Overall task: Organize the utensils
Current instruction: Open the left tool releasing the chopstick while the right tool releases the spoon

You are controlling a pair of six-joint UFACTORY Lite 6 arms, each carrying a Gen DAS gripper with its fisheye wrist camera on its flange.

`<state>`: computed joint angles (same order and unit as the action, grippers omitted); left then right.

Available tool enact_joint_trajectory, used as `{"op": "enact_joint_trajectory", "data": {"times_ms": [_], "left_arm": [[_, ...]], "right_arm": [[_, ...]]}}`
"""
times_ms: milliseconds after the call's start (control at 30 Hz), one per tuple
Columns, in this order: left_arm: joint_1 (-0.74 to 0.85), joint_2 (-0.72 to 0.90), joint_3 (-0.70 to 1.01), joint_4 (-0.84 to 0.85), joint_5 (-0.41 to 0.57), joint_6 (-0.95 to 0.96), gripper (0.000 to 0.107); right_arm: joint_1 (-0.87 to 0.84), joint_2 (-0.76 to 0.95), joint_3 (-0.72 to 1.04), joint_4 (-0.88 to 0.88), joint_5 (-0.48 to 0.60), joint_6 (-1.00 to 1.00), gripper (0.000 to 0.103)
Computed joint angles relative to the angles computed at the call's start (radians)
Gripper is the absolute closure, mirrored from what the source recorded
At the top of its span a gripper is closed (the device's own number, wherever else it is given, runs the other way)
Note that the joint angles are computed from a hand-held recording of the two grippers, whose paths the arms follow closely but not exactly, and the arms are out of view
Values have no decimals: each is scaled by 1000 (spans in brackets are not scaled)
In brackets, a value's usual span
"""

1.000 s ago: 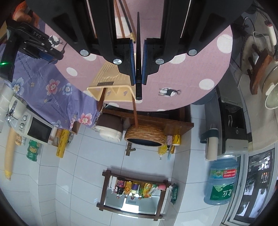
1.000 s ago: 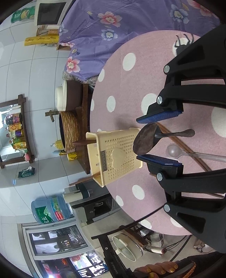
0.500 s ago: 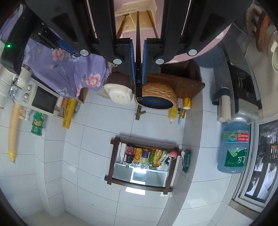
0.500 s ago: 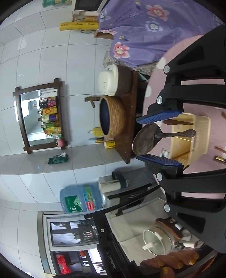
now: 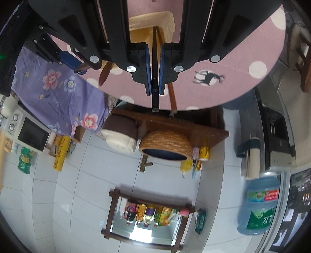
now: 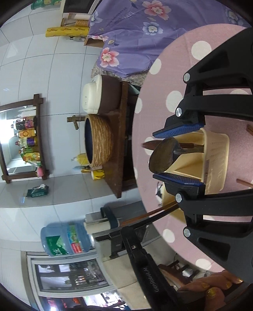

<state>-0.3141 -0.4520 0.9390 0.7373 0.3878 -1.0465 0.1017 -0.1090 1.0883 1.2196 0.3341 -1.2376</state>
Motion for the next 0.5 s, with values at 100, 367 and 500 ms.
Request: {"op": "enact_joint_trajectory", "data": {"times_ms": [100,367,500], "left_arm": [[-17,-24,-55,146,2,-135,99],[-16,-15,-23,33,8,15,97],[-50,-93,-84,72,48,-26,49]], "right_arm": [[13,2,-56,108,-33,-122,66],[-6,-19,-128,321,-32,-346,55],[-18,-142,-232,409,-55,-463,49]]}}
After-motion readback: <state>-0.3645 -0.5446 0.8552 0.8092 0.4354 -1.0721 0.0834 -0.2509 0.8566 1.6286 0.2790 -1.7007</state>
